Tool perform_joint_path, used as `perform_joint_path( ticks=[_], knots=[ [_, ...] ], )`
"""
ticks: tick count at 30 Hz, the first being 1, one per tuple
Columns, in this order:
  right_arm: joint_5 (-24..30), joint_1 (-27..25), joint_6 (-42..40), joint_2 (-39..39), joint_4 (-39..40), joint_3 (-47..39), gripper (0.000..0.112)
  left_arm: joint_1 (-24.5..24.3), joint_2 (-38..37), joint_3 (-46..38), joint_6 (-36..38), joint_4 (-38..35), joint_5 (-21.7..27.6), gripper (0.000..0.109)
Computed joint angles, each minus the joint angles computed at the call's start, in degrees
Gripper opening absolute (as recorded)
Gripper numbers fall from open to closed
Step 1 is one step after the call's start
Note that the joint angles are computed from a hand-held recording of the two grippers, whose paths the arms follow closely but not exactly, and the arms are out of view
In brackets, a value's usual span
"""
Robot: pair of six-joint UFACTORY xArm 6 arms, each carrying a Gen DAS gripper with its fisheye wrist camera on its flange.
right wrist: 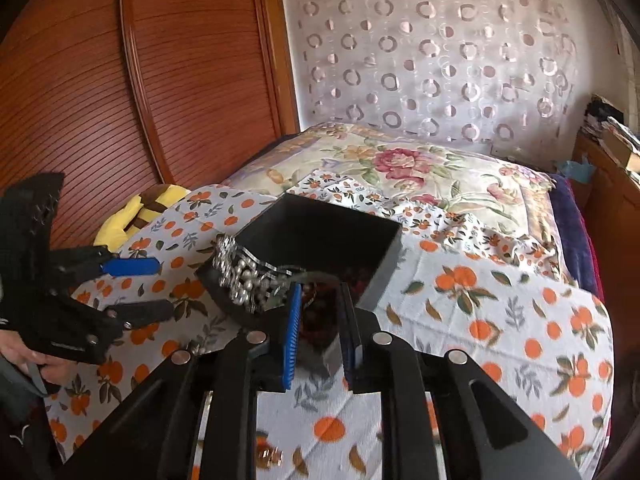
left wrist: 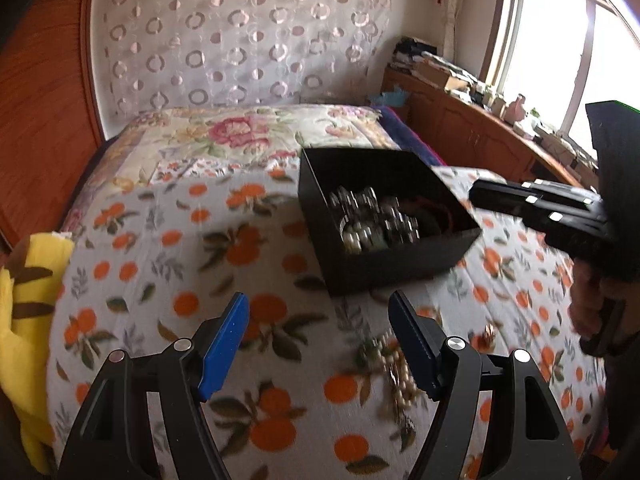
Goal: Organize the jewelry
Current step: 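Open both tools to drop the hair comb and red-cord bracelet into the box, then move the left tool to the long pearl necklace and close on it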
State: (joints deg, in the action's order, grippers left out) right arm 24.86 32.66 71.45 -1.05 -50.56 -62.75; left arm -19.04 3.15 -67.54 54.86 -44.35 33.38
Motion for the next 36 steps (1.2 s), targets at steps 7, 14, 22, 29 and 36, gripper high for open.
perform_joint_path(
  ticks=[7, 14, 22, 29, 36],
  knots=[
    [3.77, 3.65, 3.77, -4.78, -0.62, 5.98, 0.02, -0.96, -3.58, 5.42, 2.73, -0.45, -0.18, 0.069],
    [4.19, 6.09, 1.46, -4.56, 5.03, 8.96, 0.02, -1.18, -7.2, 9.82, 4.04, -0.91, -0.22, 0.069],
    [4.96, 8.61, 0.46, -2.07, 7.11, 8.1, 0.02, -1.1, -9.65, 12.93, 5.07, -2.05, -0.74, 0.069],
    [6.52, 9.69, 1.46, -1.31, 6.31, 7.16, 0.02, -0.88, -11.38, 14.91, 6.12, -3.84, -1.31, 0.069],
    [8.7, 10.84, 1.78, -0.54, 6.05, 5.71, 0.028, -0.7, -13.77, 17.21, 7.38, -5.31, -1.44, 0.069]
  ],
)
